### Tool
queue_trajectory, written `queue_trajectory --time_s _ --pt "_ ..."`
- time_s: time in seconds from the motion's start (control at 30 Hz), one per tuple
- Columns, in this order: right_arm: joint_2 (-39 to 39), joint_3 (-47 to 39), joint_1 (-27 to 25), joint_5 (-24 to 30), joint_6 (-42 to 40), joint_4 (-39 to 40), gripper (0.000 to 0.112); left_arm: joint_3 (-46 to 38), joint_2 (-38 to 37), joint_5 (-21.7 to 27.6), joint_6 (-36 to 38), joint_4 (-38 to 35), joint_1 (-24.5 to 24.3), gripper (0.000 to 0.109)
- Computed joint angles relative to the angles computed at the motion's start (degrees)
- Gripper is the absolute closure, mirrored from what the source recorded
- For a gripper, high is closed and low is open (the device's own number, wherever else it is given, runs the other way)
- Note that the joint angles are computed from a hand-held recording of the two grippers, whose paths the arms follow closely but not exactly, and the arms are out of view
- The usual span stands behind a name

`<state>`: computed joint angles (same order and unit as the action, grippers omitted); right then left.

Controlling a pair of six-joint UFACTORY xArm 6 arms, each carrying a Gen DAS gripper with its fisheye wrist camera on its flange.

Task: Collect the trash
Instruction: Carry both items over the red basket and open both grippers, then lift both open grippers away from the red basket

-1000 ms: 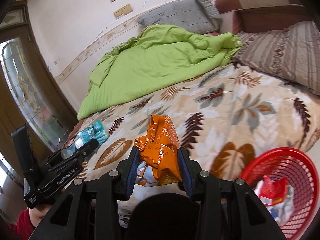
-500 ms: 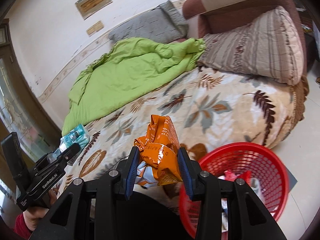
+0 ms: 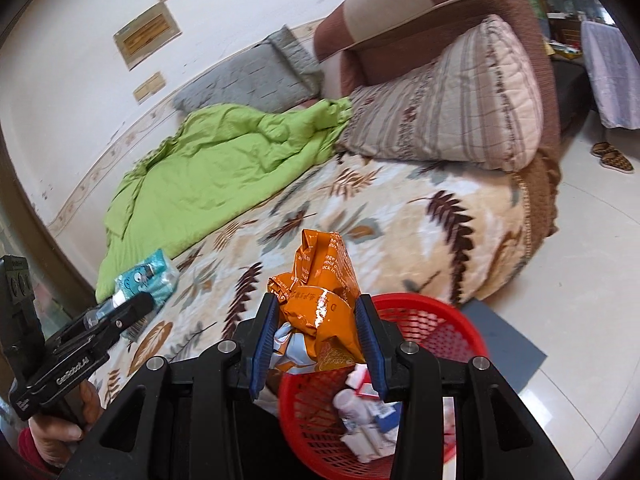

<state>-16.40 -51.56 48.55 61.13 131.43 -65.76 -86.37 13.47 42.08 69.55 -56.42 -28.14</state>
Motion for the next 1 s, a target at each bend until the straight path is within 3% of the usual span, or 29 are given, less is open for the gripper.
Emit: queue_trajectory --time_s 0.27,0.37,0.53,0.6,0.8,1.0 --pt "-3.9 3.7 1.8 4.4 0.9 3.4 0.065 -2.3 2.9 8.7 -3.3 3.5 -3.0 0.056" --pt "-4.4 5.0 0.6 3.2 1.6 5.9 0.061 -1.7 3.4 8.8 -4.3 4.2 -3.8 0.043" --pt "-4.8 5.7 0.6 3.8 2.7 7.6 0.055 -1.7 3.3 8.9 -3.8 3.3 -3.0 0.033" --pt "-4.4 4.9 0.9 5.0 2.4 8.1 0.054 -2.1 3.3 9.0 -4.0 2.3 -2.2 0.028" --pt "0.7 -2.0 1.9 10.4 -2.7 10.2 0.034 -2.5 3.0 7.9 -2.8 0.5 0.2 0.019" --pt "7.9 -10.0 2.1 15.6 -7.4 14.6 0.025 -1.1 3.0 4.8 -1.5 1.2 1.0 0.015"
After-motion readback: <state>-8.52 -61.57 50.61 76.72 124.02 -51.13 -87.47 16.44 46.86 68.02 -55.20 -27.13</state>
